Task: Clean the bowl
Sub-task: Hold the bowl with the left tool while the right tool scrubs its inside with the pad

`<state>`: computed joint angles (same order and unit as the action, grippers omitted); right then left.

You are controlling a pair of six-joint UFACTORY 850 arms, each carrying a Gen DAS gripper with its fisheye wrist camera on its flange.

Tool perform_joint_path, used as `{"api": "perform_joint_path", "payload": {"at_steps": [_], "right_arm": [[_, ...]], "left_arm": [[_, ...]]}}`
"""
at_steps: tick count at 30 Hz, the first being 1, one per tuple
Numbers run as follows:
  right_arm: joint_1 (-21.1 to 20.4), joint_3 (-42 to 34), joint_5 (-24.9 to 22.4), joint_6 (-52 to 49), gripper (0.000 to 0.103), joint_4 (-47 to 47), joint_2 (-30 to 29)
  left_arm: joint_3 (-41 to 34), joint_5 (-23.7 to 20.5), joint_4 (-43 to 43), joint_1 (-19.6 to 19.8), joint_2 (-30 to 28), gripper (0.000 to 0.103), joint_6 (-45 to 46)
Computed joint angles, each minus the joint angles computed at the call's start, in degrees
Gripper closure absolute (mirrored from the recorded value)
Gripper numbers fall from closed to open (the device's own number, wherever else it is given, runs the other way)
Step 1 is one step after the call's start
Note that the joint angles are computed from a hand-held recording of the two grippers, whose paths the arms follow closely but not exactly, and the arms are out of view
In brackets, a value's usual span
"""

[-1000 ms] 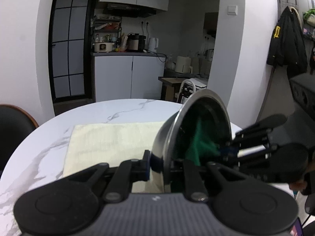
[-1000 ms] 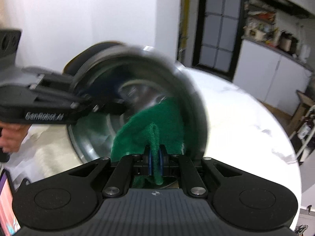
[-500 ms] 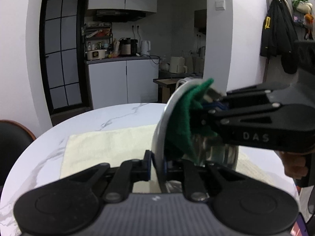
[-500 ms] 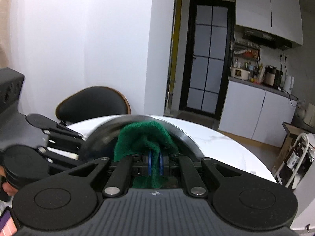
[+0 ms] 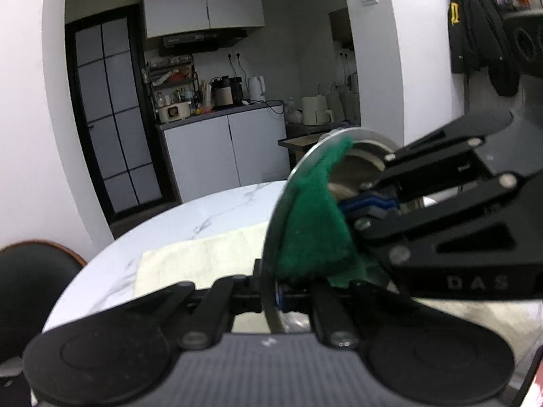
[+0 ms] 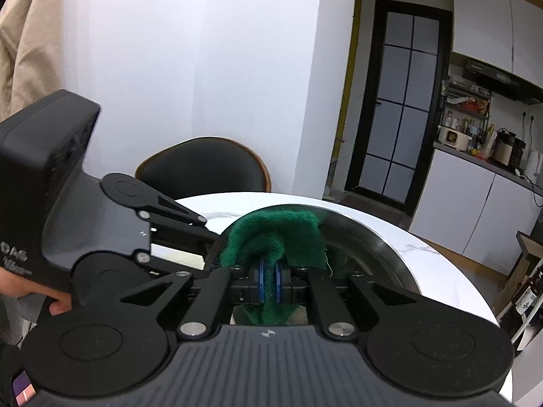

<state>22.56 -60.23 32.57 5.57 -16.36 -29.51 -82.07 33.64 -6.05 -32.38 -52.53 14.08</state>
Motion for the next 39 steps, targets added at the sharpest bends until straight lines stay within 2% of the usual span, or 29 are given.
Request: {"api": "perform_joint_path", "payload": {"at_steps": [5,12,22,29,33,39], "right_arm": [[0.77,1.39,0.78,-4.64,0.095,7.96,0.88],[1.32,1.96,-2.16,-13.87,0.095,19.87,1.35],[0.98,1.94,-8.94,-18.53,0.095,23.66,1.30],[0.77,1.17,-14.64,-13.05,0.095,15.44,0.37],[1.15,0.01,-18.00,-3.97,0.095,3.48,-0.43],[1.19,-1.10,-15.81,12.74,0.095,-15.34,-1.34]], "left_arm": [[0.57,0.27,-1.05,-0.22,0.42,0.097,1.11],[1.22,-0.16,-2.72,-0.14,0.74,0.096,2.48],[0.63,-0.88,-3.53,0.07,0.61,0.096,3.27],[0.58,-0.83,-2.66,0.18,0.72,0.096,2.32],[0.85,-0.85,-0.85,0.29,1.06,0.097,0.01],[1.47,-0.22,-0.52,0.19,1.47,0.097,-0.33]]}}
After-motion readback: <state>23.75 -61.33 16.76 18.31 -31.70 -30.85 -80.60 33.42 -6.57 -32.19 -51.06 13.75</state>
